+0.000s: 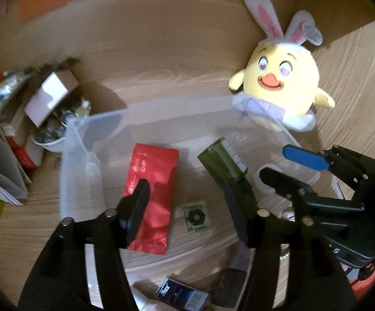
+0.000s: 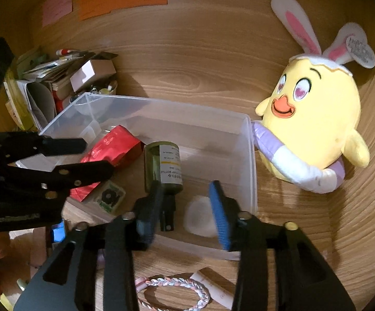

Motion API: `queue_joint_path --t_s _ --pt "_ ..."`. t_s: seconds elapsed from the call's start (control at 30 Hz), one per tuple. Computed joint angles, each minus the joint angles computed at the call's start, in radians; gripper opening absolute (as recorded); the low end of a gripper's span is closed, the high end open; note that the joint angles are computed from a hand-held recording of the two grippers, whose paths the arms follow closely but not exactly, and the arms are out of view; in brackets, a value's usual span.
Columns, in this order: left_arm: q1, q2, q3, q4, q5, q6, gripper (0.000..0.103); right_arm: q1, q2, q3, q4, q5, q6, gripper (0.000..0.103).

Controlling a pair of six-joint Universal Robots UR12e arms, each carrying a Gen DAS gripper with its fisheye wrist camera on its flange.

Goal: Organize objects
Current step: 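Release the card into the box with the left tool while the right tool drops the tape roll, then grasp the braided bracelet with the right tool while the left tool grasps the pink tube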

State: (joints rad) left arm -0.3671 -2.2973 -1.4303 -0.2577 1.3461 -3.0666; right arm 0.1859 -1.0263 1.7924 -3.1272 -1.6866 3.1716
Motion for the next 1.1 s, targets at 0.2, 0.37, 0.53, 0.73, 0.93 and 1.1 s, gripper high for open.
queue_joint_path --t_s 0.2,0.37,0.53,0.73,0.93,1.1 --pt "-0.009 0.035 -0.053 0.102 0.052 0.009 0.078 0.011 -0.017 0.027 -0.067 -0.029 -0.014 0.071" --pt "-0.010 0.061 -0.096 0.159 0.077 0.004 0.095 0.015 -0.035 0.052 -0.103 -0.040 -0.016 0.081" --pt "0.000 0.086 -0.133 0.172 0.071 -0.021 0.097 0.012 -0.061 0.087 -0.121 -0.024 -0.004 0.081" --pt "0.012 0.110 -0.184 0.170 0.081 -0.038 0.097 0.011 -0.083 0.126 -0.137 -0.022 0.003 0.082" --pt "0.023 0.116 -0.212 0.123 0.098 -0.064 0.097 0.008 -0.102 0.166 -0.136 -0.016 0.014 0.082" --pt "0.032 0.116 -0.226 0.080 0.089 -0.085 0.097 0.003 -0.108 0.191 -0.112 0.005 0.032 0.082"
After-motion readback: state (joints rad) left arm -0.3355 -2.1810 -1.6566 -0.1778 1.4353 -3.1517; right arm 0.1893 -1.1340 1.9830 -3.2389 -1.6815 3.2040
